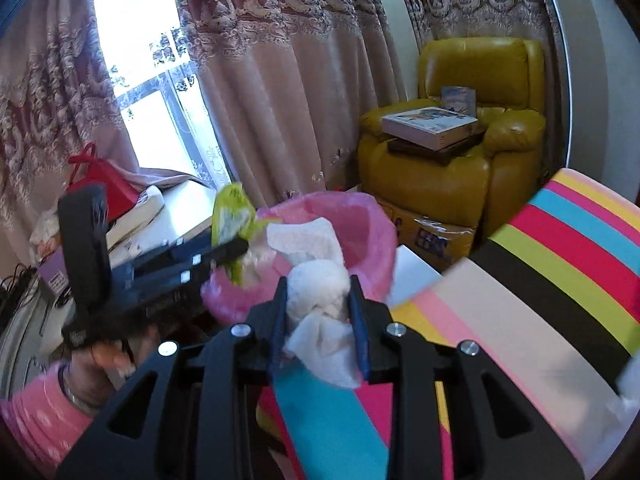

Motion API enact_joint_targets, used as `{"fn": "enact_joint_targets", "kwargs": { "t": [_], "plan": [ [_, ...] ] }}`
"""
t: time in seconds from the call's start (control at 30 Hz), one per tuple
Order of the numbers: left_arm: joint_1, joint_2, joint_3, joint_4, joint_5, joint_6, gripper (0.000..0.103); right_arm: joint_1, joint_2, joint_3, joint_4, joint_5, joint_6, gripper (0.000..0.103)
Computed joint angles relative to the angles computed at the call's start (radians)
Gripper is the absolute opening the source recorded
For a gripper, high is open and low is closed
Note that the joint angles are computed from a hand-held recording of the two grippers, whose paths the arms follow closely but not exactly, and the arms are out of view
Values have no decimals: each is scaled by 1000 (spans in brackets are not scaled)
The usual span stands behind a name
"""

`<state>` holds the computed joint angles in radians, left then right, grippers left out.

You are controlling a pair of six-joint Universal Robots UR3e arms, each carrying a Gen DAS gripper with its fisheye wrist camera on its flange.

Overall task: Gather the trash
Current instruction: 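Carry the plastic bag and tissue to the pink bag and release both, then move both tools back over the table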

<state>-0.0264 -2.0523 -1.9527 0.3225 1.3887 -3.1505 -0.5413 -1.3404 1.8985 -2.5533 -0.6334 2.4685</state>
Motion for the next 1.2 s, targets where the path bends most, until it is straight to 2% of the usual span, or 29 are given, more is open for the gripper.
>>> {"fn": "enact_joint_targets", "kwargs": {
  "t": [0.07, 0.1, 0.17, 0.23, 0.27, 0.43, 0.5, 0.6, 0.7, 0.8, 0.83, 0.93, 1.1, 1.2],
  "plan": [
    [12, -25, 13, -6, 13, -7, 45, 63, 91, -95, -36, -17, 87, 36],
    [19, -34, 12, -1, 23, -9, 48, 97, 137, -149, -51, -17, 132, 39],
    [21, -48, 3, 28, 68, -27, 63, 140, 205, -226, -88, -22, 198, 61],
    [25, -37, -53, 98, 97, -53, 83, 146, 214, -234, -119, -22, 234, 66],
    [30, -27, -94, 150, 108, -63, 85, 145, 214, -234, -120, -13, 234, 66],
    [9, 18, -239, 284, 164, -32, 90, 39, 62, -25, -149, 23, 107, 66],
    [-23, 25, -287, 343, 188, -41, 91, -35, -24, 77, -125, 47, 23, 67],
    [-89, 35, -299, 353, 202, -74, 91, -168, -172, 219, -41, 88, -131, 71],
    [-192, 20, -235, 300, 233, -127, 91, -311, -310, 321, 88, 133, -288, 74],
    [-329, -21, -109, 215, 282, -148, 91, -512, -464, 388, 348, 194, -532, 78],
    [-388, -51, -41, 185, 297, -145, 91, -601, -513, 390, 478, 204, -634, 80],
    [-497, -126, 115, 101, 316, -143, 91, -767, -541, 373, 627, 194, -772, 81],
    [-651, -301, 470, -104, 309, -198, 91, -981, -470, 356, 557, 151, -813, 81],
    [-719, -416, 692, -243, 318, -235, 91, -1068, -349, 333, 359, 131, -689, 81]
  ]
}}
